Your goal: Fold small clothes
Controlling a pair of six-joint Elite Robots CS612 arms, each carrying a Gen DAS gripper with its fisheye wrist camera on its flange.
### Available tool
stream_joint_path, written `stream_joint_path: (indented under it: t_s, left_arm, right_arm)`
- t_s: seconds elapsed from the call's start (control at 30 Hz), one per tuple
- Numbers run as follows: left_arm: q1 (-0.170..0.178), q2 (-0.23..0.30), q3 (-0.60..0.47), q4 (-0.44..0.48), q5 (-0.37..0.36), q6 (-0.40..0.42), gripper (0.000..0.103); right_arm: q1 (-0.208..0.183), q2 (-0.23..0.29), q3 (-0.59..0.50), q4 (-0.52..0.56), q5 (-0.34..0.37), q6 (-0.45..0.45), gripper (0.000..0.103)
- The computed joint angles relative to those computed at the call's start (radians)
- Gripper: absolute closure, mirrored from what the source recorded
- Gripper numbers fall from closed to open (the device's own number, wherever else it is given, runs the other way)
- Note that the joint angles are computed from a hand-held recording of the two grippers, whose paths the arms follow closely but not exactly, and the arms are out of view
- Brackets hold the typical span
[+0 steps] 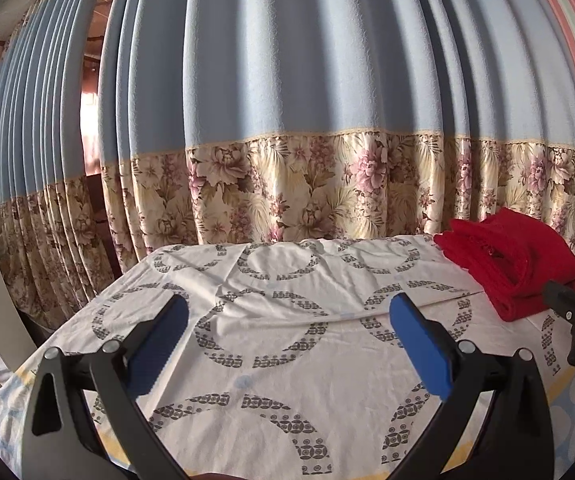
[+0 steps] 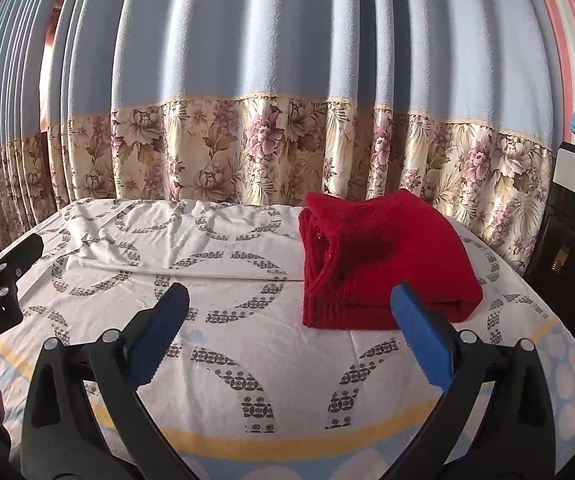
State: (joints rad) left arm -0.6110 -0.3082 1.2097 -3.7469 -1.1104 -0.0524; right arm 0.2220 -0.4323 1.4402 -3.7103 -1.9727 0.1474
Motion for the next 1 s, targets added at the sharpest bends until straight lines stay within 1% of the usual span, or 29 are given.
stream_joint_path:
  t_s: [0.57,0.7,0.77,1.0]
  left_arm:
    - [-0.003,-0.002,0.003,-0.003,0.014,0.000,0.002]
    - [0.002,-0.004,0.003,0.011,0.007,-0.012,0.002]
    - [0.004,-0.006,0.005,0.013,-0.007,-0.013,0.002]
    - [0.001,-0.007,0.007,0.019,-0.006,-0.002,0.002]
  right_arm:
    - [-0.002,0.000,0.000,-0.008,0.000,-0.016,0.003]
    - [-0.001,0.000,0.000,-0.007,-0.001,-0.015,0.003]
    - [-0.001,0.000,0.000,-0.007,-0.001,-0.015,0.003]
    - [0.000,0.003,-0.003,-0.010,-0.004,-0.027,0.003]
